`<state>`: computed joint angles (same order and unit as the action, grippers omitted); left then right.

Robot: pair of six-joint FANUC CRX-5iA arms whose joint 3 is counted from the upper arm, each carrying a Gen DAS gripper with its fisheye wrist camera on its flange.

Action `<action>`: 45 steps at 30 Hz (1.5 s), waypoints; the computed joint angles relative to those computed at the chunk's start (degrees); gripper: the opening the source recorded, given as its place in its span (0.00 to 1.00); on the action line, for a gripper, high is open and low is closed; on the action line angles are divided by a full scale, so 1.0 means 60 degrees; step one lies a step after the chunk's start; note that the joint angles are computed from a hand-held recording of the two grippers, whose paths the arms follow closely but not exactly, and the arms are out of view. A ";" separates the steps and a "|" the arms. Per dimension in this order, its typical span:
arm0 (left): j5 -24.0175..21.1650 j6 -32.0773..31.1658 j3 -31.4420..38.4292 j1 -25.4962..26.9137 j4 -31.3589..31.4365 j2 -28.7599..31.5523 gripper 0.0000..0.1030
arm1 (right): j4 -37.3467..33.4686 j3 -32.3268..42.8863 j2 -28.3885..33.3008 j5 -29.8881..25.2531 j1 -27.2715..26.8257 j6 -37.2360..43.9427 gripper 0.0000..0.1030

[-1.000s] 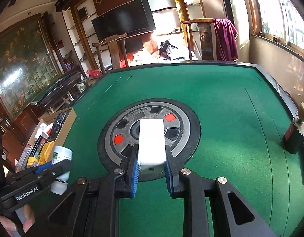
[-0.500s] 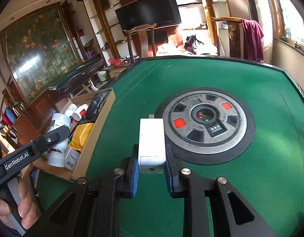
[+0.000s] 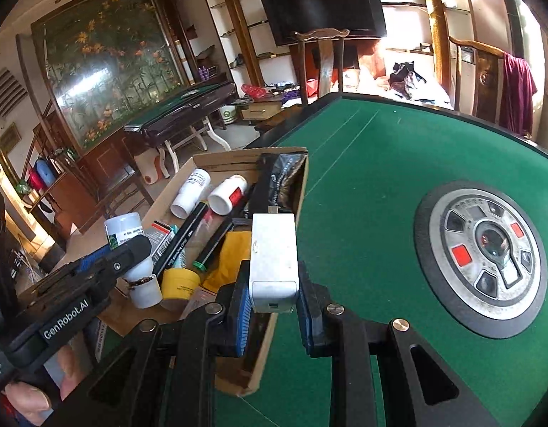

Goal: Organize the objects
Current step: 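Carry the white bottle and white box over the cardboard tray, then lower the bottle and box into the tray and open both grippers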

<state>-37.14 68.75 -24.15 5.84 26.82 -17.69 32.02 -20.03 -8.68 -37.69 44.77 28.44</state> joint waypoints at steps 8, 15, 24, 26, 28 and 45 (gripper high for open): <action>0.0004 -0.0563 -0.0184 0.0432 0.0584 0.0300 0.33 | -0.0688 0.1351 0.1351 -0.0109 -0.0168 0.0954 0.24; 0.0258 -0.0617 -0.0180 0.0382 0.0612 0.0529 0.33 | -0.1231 0.2244 0.2203 -0.0419 -0.0317 0.1742 0.24; 0.0807 -0.0175 -0.0094 0.0031 -0.0211 0.0552 0.33 | -0.1230 0.3085 0.2985 -0.0699 -0.0375 0.2275 0.24; 0.0868 -0.0109 -0.0079 -0.0002 -0.0292 0.0560 0.33 | -0.1191 0.3289 0.3180 -0.0810 -0.0381 0.2340 0.24; 0.0890 -0.0123 -0.0072 -0.0020 -0.0297 0.0574 0.33 | -0.1453 0.3560 0.3354 -0.0969 -0.0436 0.2542 0.24; 0.1448 -0.0127 -0.0316 -0.0290 -0.0473 0.0285 0.46 | -0.1438 0.3140 0.2885 -0.0987 -0.0453 0.2563 0.43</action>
